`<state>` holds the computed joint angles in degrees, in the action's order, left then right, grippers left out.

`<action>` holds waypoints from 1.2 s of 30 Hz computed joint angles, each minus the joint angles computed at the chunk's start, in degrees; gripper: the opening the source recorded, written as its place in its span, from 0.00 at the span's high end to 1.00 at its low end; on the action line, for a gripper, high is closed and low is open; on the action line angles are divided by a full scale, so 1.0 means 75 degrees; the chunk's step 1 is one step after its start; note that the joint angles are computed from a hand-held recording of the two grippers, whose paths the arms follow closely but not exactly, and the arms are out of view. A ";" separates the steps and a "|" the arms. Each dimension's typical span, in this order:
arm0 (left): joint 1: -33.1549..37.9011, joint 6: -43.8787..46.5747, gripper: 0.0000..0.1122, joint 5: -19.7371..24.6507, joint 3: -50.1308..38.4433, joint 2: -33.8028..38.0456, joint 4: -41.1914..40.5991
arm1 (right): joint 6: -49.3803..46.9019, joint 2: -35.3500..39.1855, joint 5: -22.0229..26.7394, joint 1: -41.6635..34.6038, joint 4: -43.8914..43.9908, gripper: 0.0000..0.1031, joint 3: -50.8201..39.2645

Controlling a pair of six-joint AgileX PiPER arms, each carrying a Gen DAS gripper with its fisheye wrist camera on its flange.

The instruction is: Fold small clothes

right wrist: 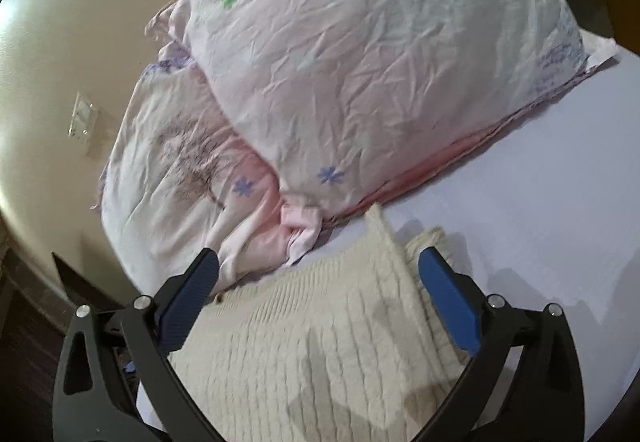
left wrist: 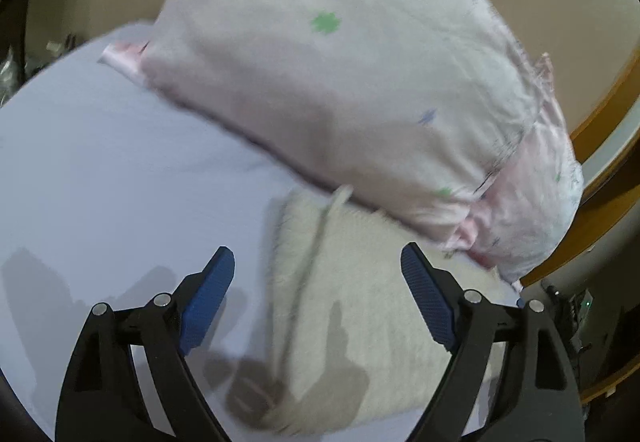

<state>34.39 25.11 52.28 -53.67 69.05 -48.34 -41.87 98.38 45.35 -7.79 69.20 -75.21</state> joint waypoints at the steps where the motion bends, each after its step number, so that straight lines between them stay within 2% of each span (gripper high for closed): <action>1: 0.0212 0.0192 0.28 0.0315 0.0074 0.0189 -0.0205 | 0.0021 0.0012 0.0138 -0.0055 -0.0072 0.03 0.0034; 4: 0.0544 0.0569 0.37 0.0760 0.0303 0.0580 -0.0382 | 0.0197 0.0028 -0.0088 0.0348 -0.0174 0.03 0.0253; 6: 0.0506 0.0763 0.41 0.0829 0.0574 0.0831 -0.0595 | 0.0250 -0.0068 -0.0120 0.0439 -0.0320 0.03 0.0405; 10: 0.0327 0.1213 0.46 0.0581 0.1006 0.0907 -0.1366 | 0.0023 -0.0235 0.0220 0.0257 -0.0249 0.03 0.0541; 12: 0.0335 0.1388 0.59 0.0690 0.1293 0.1158 -0.2130 | -0.0160 -0.0333 0.0362 0.0145 -0.0140 0.03 0.0626; 14: 0.0177 0.1276 0.80 0.0631 0.1400 0.1272 -0.2267 | -0.0295 -0.0396 0.0544 -0.0012 -0.0112 0.03 0.0705; 16: 0.0214 0.1270 0.82 0.0962 0.1583 0.1368 -0.2735 | -0.0328 -0.0434 0.0720 -0.0187 -0.0176 0.03 0.0731; 19: -0.0165 0.1028 0.84 0.1327 0.1428 0.0718 -0.3397 | -0.0495 -0.0580 0.0884 -0.0517 -0.0172 0.03 0.0818; 21: -0.1056 0.0699 0.84 0.1055 0.0967 0.0330 -0.3602 | -0.0747 -0.0779 0.0960 -0.0860 -0.0049 0.03 0.0900; 23: -0.2245 0.0542 0.84 0.0665 0.0392 0.0415 -0.4028 | -0.0939 -0.0943 0.1021 -0.1157 0.0145 0.03 0.0979; 26: -0.4473 0.0898 0.84 -0.0233 -0.0758 0.1494 -0.4871 | -0.1107 -0.1139 0.1132 -0.1617 0.0311 0.03 0.1030; 28: -0.5655 0.1359 0.83 -0.0521 -0.1678 0.2805 -0.5672 | -0.1033 -0.1179 0.1014 -0.1803 0.0235 0.03 0.1011; 29: -0.6198 0.1213 0.78 -0.0558 -0.2206 0.3569 -0.6046 | -0.0922 -0.1128 0.1014 -0.1851 0.0147 0.03 0.0948; 32: -0.6934 0.0495 0.73 0.0312 -0.3887 0.5451 -0.6167 | -0.0214 -0.0824 0.1219 -0.1939 -0.0576 0.03 0.0489; 34: -0.6985 0.0795 0.72 0.0659 -0.4037 0.5520 -0.6144 | 0.0012 -0.0572 0.1647 -0.2038 -0.1015 0.03 0.0112; 36: -0.6827 0.1273 0.60 0.0214 -0.3463 0.4779 -0.5986 | 0.0010 -0.0327 0.1996 -0.2069 -0.1195 0.03 -0.0154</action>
